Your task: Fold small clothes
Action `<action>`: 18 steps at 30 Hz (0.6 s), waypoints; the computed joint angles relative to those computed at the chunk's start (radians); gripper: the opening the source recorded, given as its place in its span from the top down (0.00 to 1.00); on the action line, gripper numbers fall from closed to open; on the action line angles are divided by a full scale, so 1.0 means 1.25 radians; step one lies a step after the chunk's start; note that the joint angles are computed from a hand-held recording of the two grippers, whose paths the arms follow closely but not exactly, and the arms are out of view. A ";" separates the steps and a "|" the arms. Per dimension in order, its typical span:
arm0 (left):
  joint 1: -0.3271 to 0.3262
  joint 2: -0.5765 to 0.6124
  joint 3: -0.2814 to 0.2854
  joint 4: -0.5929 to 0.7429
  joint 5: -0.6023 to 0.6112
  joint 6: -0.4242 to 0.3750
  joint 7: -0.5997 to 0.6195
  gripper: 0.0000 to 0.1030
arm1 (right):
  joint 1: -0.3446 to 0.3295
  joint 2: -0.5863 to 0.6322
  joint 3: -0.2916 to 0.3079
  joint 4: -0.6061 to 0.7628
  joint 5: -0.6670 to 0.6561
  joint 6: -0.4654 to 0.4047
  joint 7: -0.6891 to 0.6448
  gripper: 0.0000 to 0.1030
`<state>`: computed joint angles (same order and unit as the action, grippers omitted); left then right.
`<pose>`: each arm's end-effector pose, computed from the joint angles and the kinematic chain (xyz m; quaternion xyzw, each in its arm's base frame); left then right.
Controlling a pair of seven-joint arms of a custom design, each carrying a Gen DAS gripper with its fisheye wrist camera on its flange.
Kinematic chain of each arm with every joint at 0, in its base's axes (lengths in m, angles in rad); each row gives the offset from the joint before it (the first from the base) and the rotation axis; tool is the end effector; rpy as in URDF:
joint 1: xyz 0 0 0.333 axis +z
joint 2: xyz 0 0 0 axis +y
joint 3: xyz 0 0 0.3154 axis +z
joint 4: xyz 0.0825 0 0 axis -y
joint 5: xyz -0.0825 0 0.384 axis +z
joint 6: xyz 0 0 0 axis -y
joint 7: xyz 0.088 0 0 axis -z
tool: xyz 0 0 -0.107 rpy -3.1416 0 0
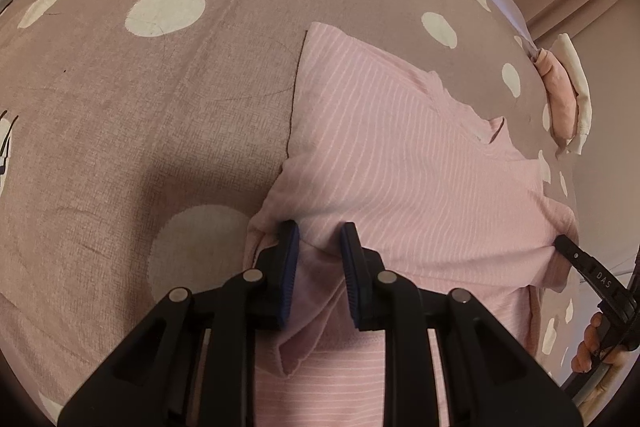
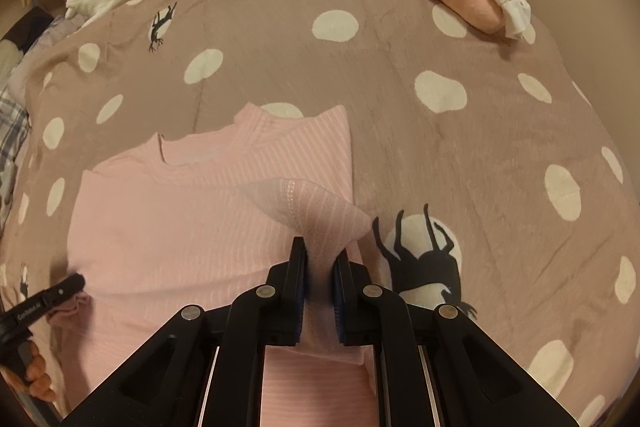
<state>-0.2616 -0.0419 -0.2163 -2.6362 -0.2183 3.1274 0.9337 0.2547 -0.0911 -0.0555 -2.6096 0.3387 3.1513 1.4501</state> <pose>0.4242 -0.1984 0.3178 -0.7972 0.5433 -0.2609 0.0340 0.4712 0.0649 0.3535 -0.6649 0.6792 -0.1687 0.2610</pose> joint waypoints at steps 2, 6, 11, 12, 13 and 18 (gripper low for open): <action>0.000 0.000 0.000 0.000 0.000 0.000 -0.001 0.77 | -0.002 0.004 0.001 0.001 0.000 -0.001 0.001 0.89; 0.022 0.000 -0.013 -0.002 0.070 0.002 -0.058 0.77 | -0.026 0.015 0.019 0.000 -0.039 0.003 0.036 0.89; 0.038 0.004 -0.015 0.001 0.148 -0.001 -0.119 0.77 | -0.020 0.027 0.013 0.004 -0.018 -0.002 0.021 0.89; 0.033 0.004 -0.012 0.001 0.140 -0.001 -0.113 0.77 | -0.024 0.029 0.017 0.005 -0.022 -0.003 0.025 0.89; 0.028 0.005 -0.009 0.000 0.126 0.001 -0.102 0.77 | -0.029 0.030 0.020 0.005 -0.026 -0.004 0.029 0.89; 0.033 0.004 -0.011 -0.002 0.143 0.004 -0.113 0.77 | -0.059 0.043 0.039 0.008 -0.092 -0.008 0.088 0.89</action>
